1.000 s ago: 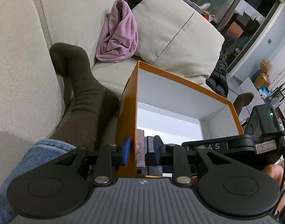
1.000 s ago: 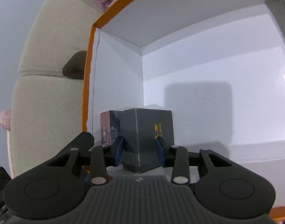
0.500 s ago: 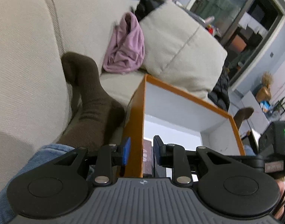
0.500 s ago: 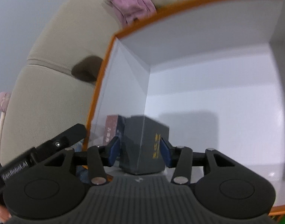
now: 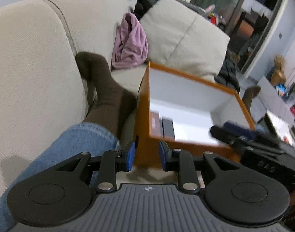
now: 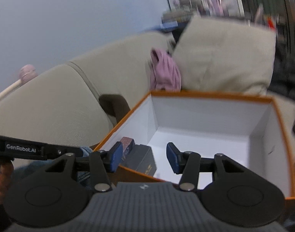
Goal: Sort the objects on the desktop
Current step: 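Open both grippers and withdraw them from the orange box, then grasp pink comb case with left gripper while right gripper grasps brown cardboard cube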
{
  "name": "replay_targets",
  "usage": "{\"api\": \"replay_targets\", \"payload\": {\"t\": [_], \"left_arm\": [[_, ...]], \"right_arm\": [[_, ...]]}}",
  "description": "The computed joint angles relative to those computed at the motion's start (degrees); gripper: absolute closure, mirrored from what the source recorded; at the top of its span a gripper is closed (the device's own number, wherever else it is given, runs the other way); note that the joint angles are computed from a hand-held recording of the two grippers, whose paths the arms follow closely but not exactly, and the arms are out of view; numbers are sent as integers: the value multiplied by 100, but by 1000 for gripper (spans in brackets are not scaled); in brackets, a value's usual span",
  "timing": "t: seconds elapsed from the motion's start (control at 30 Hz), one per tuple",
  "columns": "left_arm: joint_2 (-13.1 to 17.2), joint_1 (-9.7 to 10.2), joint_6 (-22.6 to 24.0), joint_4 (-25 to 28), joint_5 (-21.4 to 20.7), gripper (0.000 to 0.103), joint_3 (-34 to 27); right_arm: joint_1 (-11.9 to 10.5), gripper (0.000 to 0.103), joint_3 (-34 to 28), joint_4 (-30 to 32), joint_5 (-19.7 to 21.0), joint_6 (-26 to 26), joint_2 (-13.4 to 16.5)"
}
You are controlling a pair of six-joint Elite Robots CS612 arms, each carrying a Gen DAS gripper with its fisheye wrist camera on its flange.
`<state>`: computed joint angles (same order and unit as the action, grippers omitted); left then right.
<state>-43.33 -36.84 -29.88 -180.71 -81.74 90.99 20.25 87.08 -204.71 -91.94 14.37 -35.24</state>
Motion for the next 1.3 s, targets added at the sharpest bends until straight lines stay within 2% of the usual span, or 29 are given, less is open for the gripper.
{"api": "replay_targets", "payload": {"t": [0.13,0.27,0.33,0.4,0.6,0.83,1.0,1.13,1.3], "left_arm": [[-141,-93,180,313,89,73,190],[-229,-173,447,785,95,70,272],[-265,-212,614,1037,113,66,298],[-307,-245,752,1228,118,53,347],[-418,-328,1076,1590,211,49,450],[-493,-435,1578,2493,356,48,420],[-513,-374,1677,2577,62,48,484],[-526,-350,1650,2477,-8,48,541],[-483,-348,1521,2531,-2,49,486]], "right_arm": [[56,46,301,-412,-146,-174,-52],[43,44,472,-256,-30,-277,-91],[53,44,541,-162,-43,-287,-101],[40,44,629,-103,25,-258,-110],[22,44,814,54,181,-308,-141],[46,44,860,-9,155,-300,-146],[64,44,849,42,146,-345,-135],[102,44,824,70,-24,-273,-114],[90,44,821,89,61,-294,-114]]}}
